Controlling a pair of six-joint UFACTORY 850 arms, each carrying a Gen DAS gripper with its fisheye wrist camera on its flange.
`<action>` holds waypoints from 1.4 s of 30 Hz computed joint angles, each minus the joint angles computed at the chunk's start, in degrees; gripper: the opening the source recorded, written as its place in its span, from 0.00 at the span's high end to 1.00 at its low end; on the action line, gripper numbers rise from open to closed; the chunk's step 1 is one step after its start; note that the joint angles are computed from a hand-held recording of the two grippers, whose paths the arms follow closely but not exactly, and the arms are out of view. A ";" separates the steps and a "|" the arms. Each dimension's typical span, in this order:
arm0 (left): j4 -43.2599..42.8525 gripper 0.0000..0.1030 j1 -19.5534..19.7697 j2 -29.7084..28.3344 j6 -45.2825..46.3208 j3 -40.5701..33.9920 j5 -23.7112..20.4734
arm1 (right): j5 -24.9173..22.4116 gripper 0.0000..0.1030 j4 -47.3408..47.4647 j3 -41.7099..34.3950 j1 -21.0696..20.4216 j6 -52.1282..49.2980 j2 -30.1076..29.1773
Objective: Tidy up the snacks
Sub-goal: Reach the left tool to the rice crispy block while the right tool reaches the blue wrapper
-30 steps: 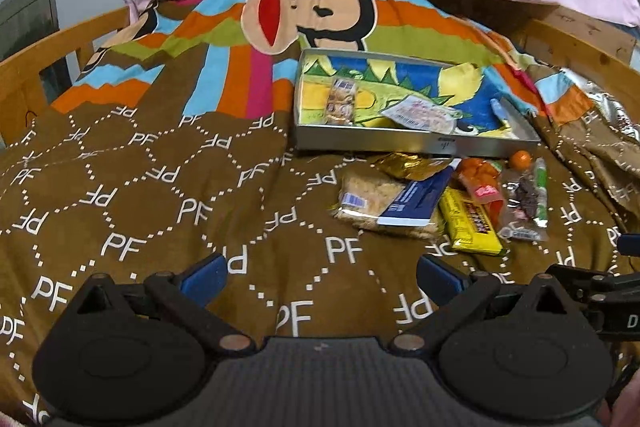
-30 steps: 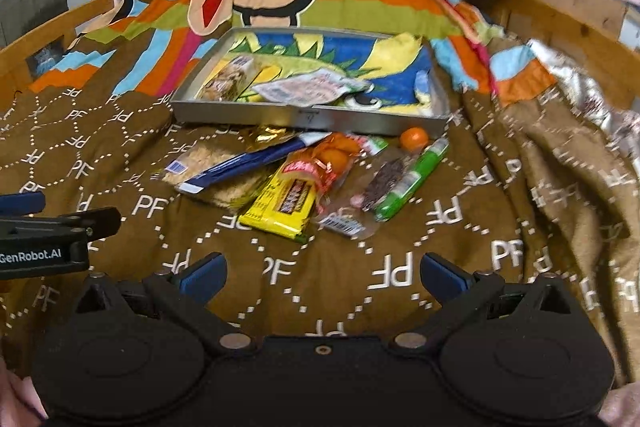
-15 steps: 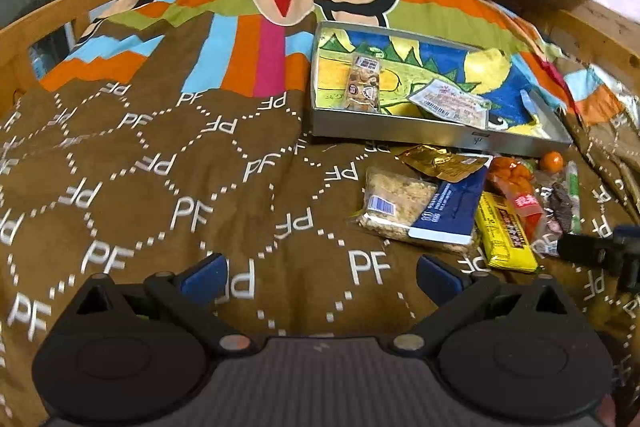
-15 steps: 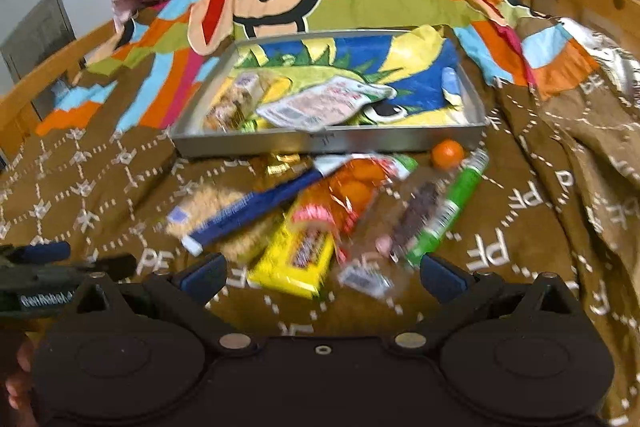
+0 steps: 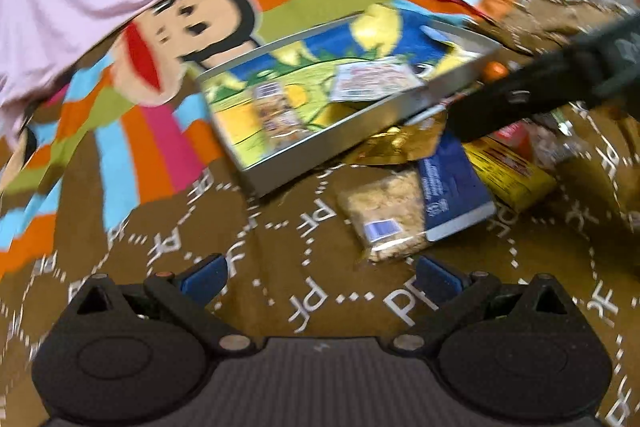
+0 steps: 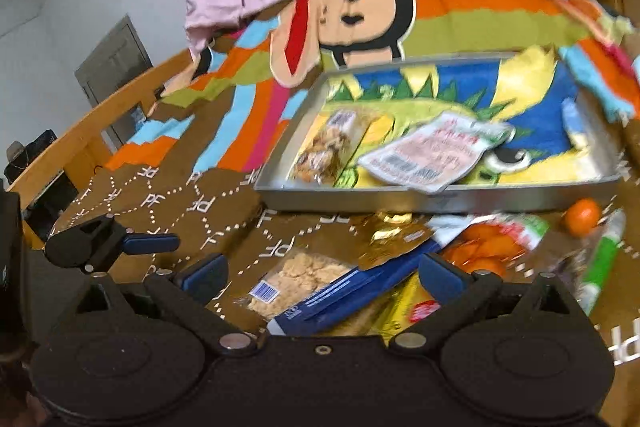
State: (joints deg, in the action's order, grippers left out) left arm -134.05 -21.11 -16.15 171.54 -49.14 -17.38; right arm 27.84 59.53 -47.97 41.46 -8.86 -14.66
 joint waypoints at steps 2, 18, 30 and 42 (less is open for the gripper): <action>3.60 0.00 -0.51 -0.40 -3.29 -0.46 0.34 | -2.35 0.07 2.30 -2.03 -0.56 -2.20 -1.55; 18.09 0.00 -0.86 -2.53 -19.37 -2.36 1.83 | -3.19 0.37 35.22 -9.53 -0.87 -34.10 -8.32; 30.81 0.00 1.20 -4.12 -17.83 -4.45 -9.38 | -4.11 0.58 58.78 -4.31 -0.84 -61.04 -1.69; 69.13 0.00 -1.18 -18.82 -46.17 -23.39 -18.71 | -8.03 0.48 59.15 -3.68 -2.33 -60.81 -1.46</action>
State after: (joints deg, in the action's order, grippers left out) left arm -64.92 -22.29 -34.97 125.37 -72.53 -36.09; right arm 19.81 118.68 -51.65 39.13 -69.67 -16.11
